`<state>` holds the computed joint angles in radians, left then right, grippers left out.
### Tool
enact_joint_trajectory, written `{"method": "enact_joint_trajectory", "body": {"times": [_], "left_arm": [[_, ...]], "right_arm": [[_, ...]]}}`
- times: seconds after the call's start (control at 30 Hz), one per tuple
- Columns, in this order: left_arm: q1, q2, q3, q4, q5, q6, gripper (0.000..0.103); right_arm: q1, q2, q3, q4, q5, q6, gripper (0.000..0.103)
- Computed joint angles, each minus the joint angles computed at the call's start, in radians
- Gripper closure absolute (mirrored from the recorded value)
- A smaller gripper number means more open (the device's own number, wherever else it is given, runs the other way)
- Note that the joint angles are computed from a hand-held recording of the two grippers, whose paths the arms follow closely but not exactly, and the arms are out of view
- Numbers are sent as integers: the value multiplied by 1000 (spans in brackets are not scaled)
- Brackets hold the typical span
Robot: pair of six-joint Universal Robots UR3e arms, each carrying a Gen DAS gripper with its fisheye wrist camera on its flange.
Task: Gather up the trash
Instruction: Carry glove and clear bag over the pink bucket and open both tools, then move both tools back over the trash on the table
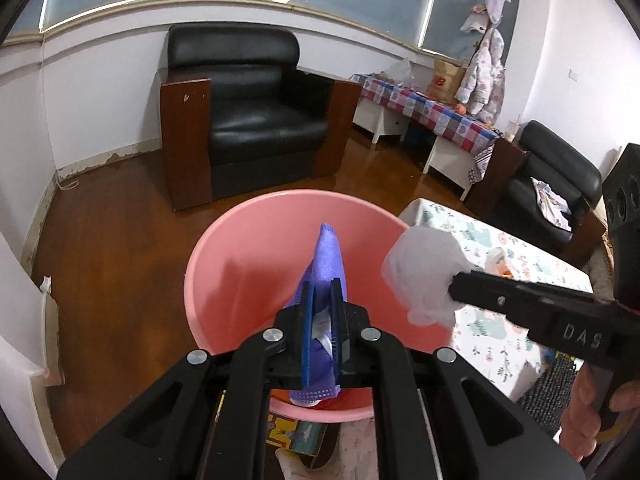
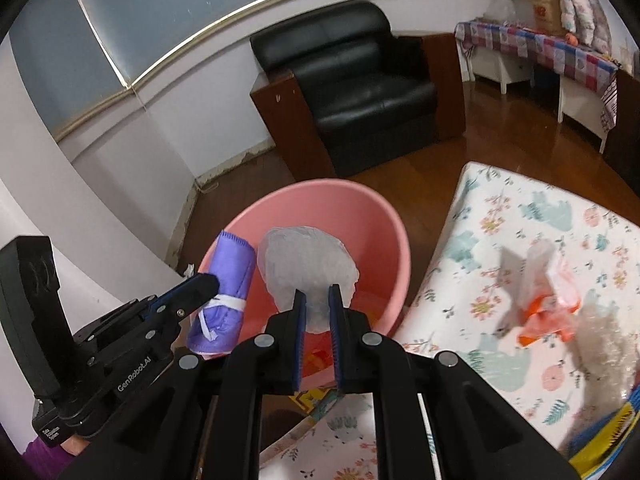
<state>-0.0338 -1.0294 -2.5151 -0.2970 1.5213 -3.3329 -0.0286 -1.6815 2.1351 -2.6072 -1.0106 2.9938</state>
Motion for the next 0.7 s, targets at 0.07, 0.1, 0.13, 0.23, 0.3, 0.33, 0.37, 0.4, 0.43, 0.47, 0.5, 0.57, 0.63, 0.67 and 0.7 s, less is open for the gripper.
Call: {"method": "enact_joint_trajectory", "body": {"times": [0.07, 0.1, 0.13, 0.23, 0.3, 0.33, 0.37, 0.4, 0.43, 0.47, 0.5, 0.57, 0.63, 0.67, 0.7], "left_arm": [[6, -16, -6, 13, 2, 1, 96], [20, -10, -15, 13, -5, 10, 96], [26, -14, -18, 18, -8, 13, 96], [31, -23, -21, 23, -7, 8, 95], [31, -31, -11, 11, -1, 1, 93], [31, -29, -9, 5, 1, -2, 93], [37, -26, -10, 0, -5, -2, 93], [45, -21, -8, -11, -15, 1, 92], [51, -25, -6, -12, -23, 2, 89], [49, -21, -7, -15, -25, -1, 85], [67, -6, -15, -22, -43, 6, 83], [94, 26, -25, -46, -79, 15, 81], [110, 52, -27, -74, -103, 21, 81], [115, 61, -28, -83, -110, 24, 81], [117, 69, -28, -88, -116, 25, 81]], "right_arm": [[28, 36, -4, -25, -23, 10, 92], [39, 53, -9, -31, -31, 14, 92], [46, 69, -14, -37, -37, 18, 91], [59, 96, -18, -53, -44, 29, 85], [57, 101, -15, -58, -37, 23, 82], [57, 101, -14, -62, -39, 20, 79], [55, 93, -8, -61, -40, 17, 76], [55, 92, -6, -65, -40, 16, 70], [56, 94, -3, -76, -39, 19, 66], [55, 90, 0, -80, -37, 18, 66], [55, 86, 3, -83, -38, 16, 66], [52, 74, 10, -81, -35, 12, 66], [43, 56, 21, -76, -26, 6, 66], [40, 49, 27, -77, -25, 3, 66], [38, 44, 30, -78, -25, 2, 66]]}}
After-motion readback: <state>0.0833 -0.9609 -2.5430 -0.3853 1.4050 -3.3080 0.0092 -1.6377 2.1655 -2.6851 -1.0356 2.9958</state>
